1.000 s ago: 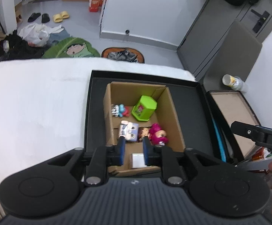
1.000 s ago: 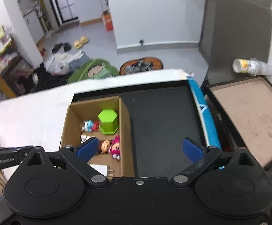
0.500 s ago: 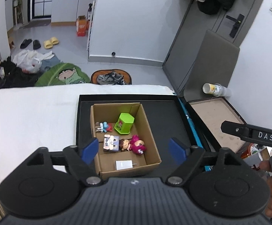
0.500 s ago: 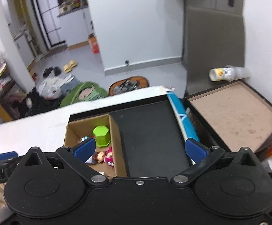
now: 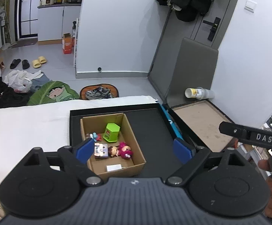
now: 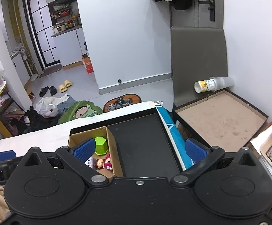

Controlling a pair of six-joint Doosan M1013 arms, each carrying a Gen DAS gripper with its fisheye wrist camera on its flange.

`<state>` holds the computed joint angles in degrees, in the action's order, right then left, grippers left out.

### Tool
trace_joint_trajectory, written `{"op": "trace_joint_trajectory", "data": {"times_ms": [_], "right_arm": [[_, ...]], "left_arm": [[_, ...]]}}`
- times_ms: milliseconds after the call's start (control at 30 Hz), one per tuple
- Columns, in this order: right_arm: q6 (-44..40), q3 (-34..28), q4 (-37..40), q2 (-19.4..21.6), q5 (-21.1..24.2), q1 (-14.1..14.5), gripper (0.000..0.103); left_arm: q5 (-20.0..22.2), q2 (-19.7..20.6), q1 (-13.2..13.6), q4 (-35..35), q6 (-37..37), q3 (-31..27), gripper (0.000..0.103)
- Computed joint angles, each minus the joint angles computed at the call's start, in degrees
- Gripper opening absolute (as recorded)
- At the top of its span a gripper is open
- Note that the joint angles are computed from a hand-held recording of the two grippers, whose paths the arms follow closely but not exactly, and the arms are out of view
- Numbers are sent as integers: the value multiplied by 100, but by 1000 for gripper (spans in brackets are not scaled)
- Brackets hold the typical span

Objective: Organize rigid objects

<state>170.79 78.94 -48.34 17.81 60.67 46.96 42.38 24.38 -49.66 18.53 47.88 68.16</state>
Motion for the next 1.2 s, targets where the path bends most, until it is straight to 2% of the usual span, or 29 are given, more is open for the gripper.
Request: {"op": "trace_joint_trajectory", "data": {"times_ms": [300, 433, 667, 767, 1033, 1200], "right_arm": [[331, 60, -329, -37, 449, 203, 103], [405, 150, -333, -105, 444, 262, 103], [677, 280, -351, -188, 503, 310, 103], [689, 282, -363, -183, 682, 376, 103], [610, 276, -320, -166, 680, 457, 103], [493, 290, -193, -134, 445, 453, 103]], "left_arm": [[-225, -175, -95, 223, 199, 207, 92], [-254, -241, -177, 612, -82, 307, 94], [-270, -310, -230, 586, 123, 384, 94], [-353, -348, -221, 530, 102, 435, 95], [-255, -370, -241, 666, 29, 515, 95], [-260, -389, -230, 529, 126, 589, 96]]}}
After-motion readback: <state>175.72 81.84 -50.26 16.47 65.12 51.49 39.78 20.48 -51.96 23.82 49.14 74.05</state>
